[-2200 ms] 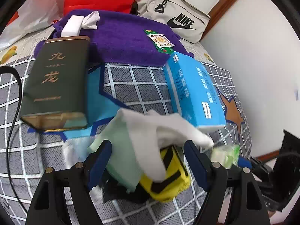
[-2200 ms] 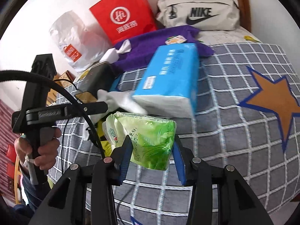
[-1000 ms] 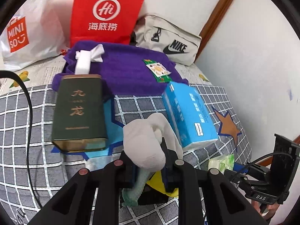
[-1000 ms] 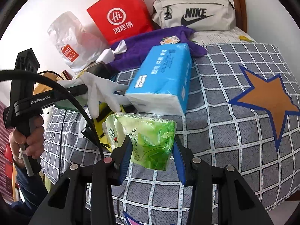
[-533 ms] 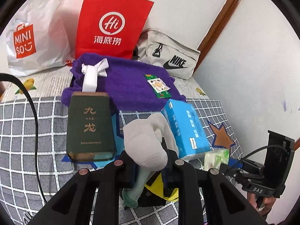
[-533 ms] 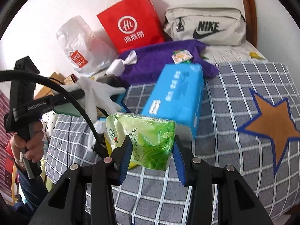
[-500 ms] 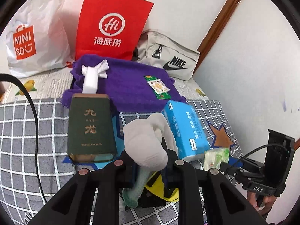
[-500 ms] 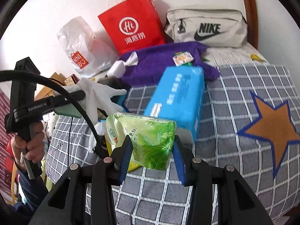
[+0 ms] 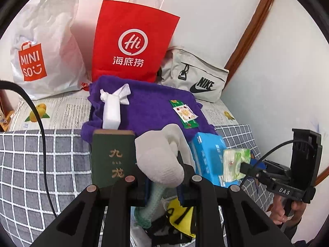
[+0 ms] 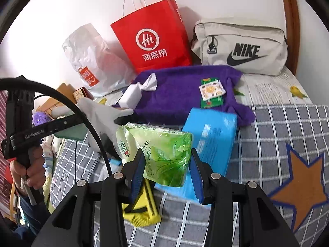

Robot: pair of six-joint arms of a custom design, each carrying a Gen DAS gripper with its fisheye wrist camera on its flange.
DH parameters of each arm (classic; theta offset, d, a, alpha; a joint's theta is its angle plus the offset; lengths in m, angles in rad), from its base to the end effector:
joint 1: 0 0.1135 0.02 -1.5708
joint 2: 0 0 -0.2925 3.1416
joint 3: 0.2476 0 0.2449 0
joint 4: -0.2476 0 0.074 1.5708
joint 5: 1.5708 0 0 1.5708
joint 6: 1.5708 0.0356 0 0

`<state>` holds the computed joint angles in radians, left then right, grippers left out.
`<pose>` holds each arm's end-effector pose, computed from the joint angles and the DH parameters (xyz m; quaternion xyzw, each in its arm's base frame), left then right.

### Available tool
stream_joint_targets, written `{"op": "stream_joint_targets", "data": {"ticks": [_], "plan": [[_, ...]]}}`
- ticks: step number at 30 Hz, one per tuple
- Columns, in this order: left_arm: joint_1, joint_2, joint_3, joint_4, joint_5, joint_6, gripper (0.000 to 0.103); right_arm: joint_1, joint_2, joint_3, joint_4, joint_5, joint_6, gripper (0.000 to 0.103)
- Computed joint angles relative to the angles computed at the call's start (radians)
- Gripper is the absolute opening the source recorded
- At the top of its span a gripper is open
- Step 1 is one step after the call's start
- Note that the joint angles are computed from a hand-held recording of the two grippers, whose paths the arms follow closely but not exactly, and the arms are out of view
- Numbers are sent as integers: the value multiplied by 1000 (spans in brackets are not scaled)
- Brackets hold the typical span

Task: Organize soft objects
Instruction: 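Lift and carry the white glove and green tissue pack toward the purple towel, then place the tissue pack on the towel with the right gripper while the left lowers the glove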

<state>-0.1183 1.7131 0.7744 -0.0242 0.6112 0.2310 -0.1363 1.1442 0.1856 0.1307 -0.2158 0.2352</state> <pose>0.3045 -0.0568 0.1623 0.2468 0.8805 -0.2705 0.3011 0.1577 -0.0139 0.1399 0.1327 0.9177 0.1181 0.3555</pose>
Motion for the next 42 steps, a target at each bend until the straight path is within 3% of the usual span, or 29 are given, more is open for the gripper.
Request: {"op": "stream_joint_targets", "data": {"ticks": [11, 14, 24, 38, 42], "plan": [[-42, 91, 139, -24, -45, -39, 19, -131, 217, 185, 18, -71, -94, 42], [-49, 125, 188, -35, -50, -49, 19, -128, 278, 239, 28, -10, -100, 42], [-81, 255, 378, -82, -110, -71, 19, -158, 577, 463, 64, -17, -104, 42], [-108, 431, 644, -206, -160, -102, 19, -135, 910, 860, -90, -5, -102, 42], [-104, 459, 675, -228, -155, -96, 19, -105, 980, 923, -114, 56, -118, 42]]}}
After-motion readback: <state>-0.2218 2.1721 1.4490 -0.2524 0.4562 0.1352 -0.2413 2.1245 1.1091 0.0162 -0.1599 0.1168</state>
